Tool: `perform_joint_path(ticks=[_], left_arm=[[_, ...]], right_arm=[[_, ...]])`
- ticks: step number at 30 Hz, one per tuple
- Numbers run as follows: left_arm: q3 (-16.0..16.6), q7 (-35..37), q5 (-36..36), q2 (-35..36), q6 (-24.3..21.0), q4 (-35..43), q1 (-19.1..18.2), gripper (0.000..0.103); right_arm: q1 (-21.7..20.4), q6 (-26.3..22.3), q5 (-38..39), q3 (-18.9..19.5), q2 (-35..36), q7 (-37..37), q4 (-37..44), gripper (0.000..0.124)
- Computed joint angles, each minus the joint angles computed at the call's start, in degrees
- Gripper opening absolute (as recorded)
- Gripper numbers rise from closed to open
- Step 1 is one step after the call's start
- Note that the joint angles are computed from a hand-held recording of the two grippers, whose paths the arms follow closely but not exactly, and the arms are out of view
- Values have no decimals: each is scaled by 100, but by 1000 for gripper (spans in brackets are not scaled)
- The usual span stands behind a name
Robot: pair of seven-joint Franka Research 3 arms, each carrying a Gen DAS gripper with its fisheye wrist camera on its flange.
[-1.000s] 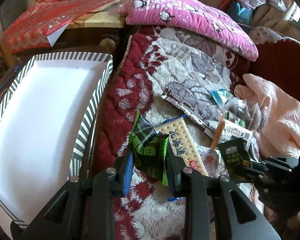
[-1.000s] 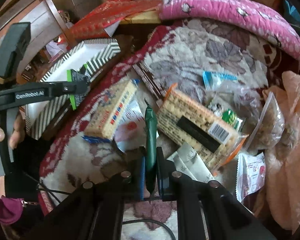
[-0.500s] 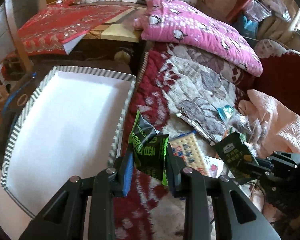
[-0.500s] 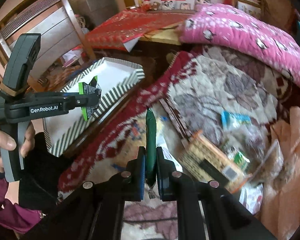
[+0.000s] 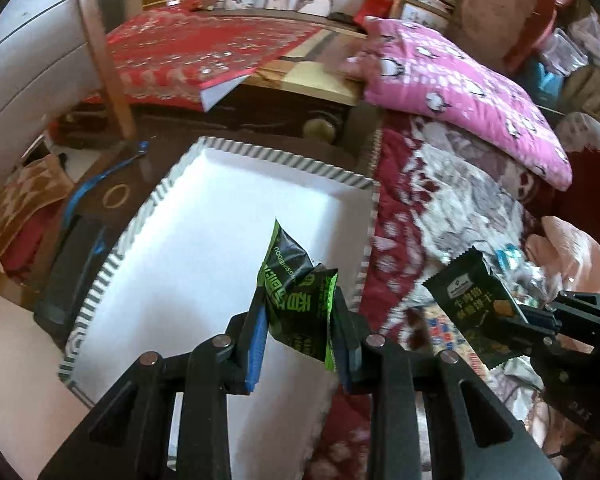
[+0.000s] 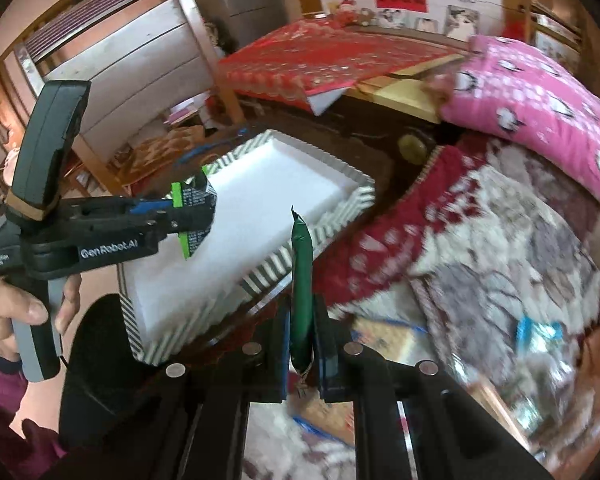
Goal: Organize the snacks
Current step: 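Carry both green packets over the white striped tray with both tools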
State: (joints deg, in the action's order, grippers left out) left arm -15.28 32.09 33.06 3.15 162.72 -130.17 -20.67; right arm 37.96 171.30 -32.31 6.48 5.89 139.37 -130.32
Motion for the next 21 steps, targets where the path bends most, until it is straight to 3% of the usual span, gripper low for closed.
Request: perform_joint_path(ticks=[12,21], left_arm=[[174,16,-243,38,-157,-280,299,28],[248,-114,-279,276,-312,-243,358,28]], right_arm=[[-55,-335,2183,586,1598,-2409,1788,11],[-222,-617,3502,999,2553,-3600,2715,11]])
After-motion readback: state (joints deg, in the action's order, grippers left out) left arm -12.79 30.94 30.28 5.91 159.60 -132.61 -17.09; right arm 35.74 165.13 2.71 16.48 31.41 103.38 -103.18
